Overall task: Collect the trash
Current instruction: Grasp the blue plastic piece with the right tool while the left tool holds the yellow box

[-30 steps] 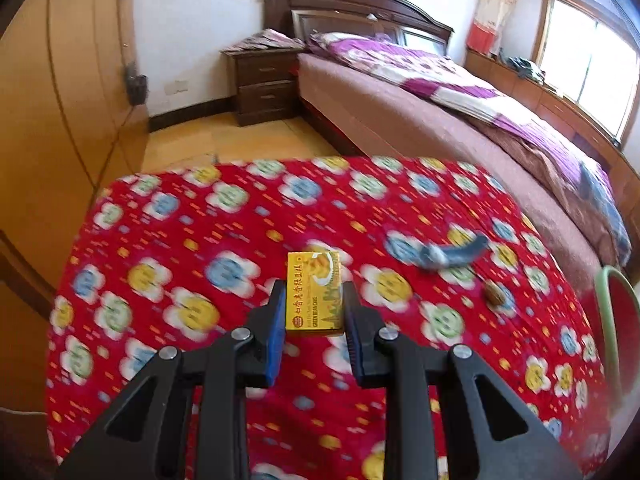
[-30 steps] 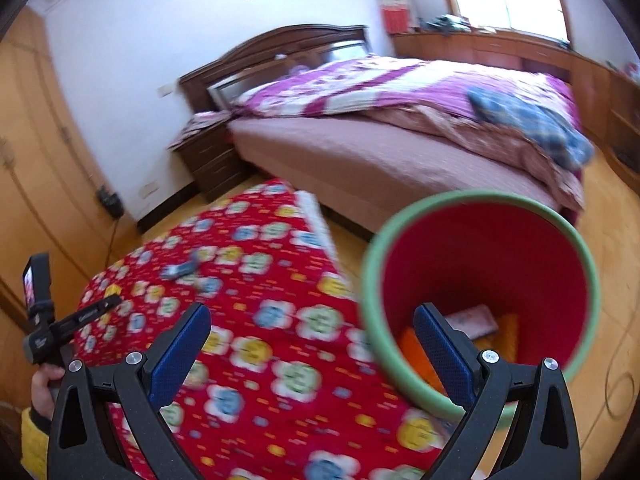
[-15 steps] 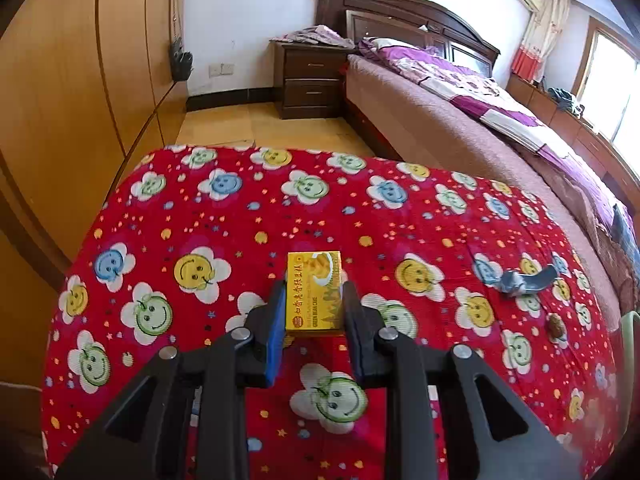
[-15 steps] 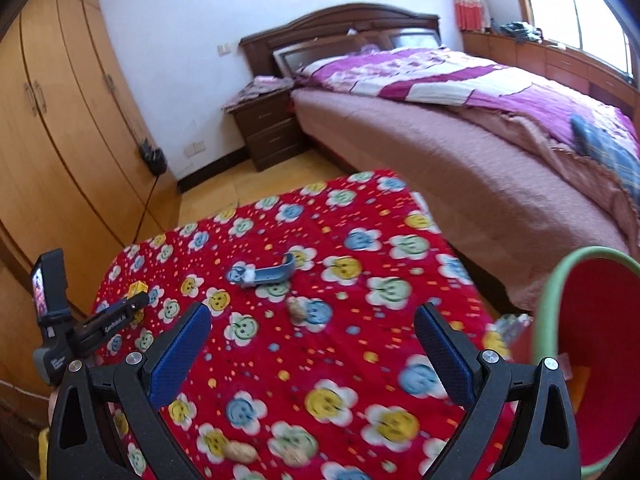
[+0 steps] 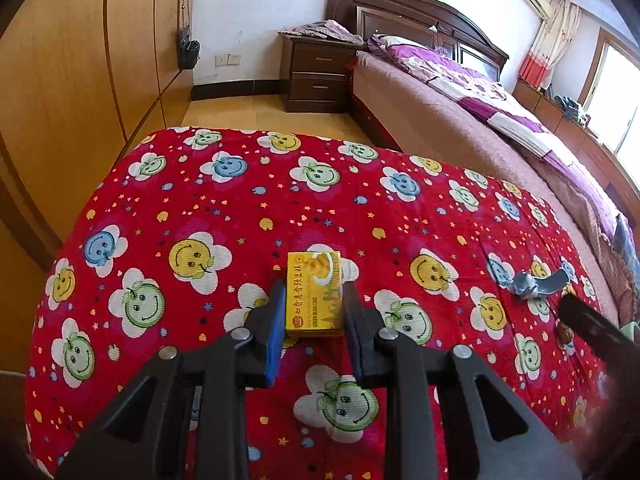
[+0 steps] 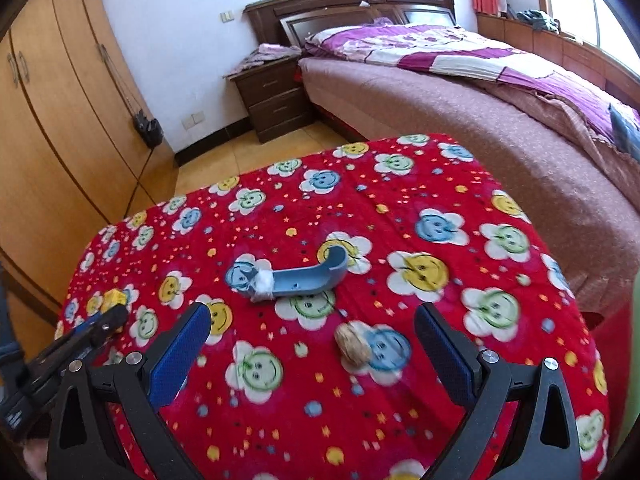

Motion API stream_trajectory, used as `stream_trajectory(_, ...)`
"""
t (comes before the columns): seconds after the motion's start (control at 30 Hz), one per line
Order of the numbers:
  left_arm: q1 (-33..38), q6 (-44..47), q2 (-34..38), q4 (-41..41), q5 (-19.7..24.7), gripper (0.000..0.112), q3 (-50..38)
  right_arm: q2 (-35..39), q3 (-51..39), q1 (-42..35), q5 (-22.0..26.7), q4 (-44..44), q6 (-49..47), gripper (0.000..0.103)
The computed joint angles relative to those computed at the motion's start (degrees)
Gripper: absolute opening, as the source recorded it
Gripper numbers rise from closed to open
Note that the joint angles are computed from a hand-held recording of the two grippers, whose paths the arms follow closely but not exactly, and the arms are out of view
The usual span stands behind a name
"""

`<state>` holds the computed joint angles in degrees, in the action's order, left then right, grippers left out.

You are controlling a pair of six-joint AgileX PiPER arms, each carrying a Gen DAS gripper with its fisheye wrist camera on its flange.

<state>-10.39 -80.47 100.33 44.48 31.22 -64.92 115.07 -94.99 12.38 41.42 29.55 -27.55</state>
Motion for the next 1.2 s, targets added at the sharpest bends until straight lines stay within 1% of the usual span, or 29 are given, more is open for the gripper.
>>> stream_trajectory(0.1,0.52,0.4,-0.28,-0.21,-0.59,0.027,0.4,2.1,-2.09,1.41,-0.07,-2.51,2.14,0.101)
stream_trajectory(0.2,0.89,-0.01,-0.45,-0.04,-1.4,0.027,0.98,2.56,-2.38,2.56,-0.95,-4.57,2.69,0.101)
stream_trajectory(0.4,1.26,-0.32,-0.9,0.39,-1.9,0.027,1.8,5.27,-6.86,5.14,0.17,-12.38,8.24,0.101)
stream_trajectory(0.5,1.29,-0.5,-0.92,0.43,-2.14,0.027,1.91,5.68,-7.3,6.14,-0.32,-15.53,10.73,0.101)
stream_trajectory(0.57,1.44,-0.22,-1.23,0.2,-2.22,0.027,2.1,5.56,-7.03,6.6,-0.84,-17.09,11.62,0.097)
stream_trajectory(0.6,1.4,-0.31,-1.27,0.29,-2.21,0.027,2.18,5.56,-7.0,6.63,-1.01,-17.27,11.63,0.093)
stream_trajectory(0.77,1.48,-0.36,-1.48,0.12,-2.48,0.027,2.33,4.99,-6.0,6.04,-2.13,-15.24,10.36,0.079)
stream_trajectory(0.8,1.48,-0.32,-1.49,0.07,-2.46,0.027,2.3,4.79,-5.7,5.89,-2.42,-14.96,10.19,0.072)
stream_trajectory(1.0,1.56,-0.4,-1.6,-0.01,-2.83,0.027,2.44,4.09,-5.04,3.79,-1.22,-9.27,5.86,0.072)
stream_trajectory(1.2,1.88,-0.16,-2.15,0.09,-3.26,0.027,2.9,-0.54,0.23,1.24,-2.04,-2.97,0.85,0.072)
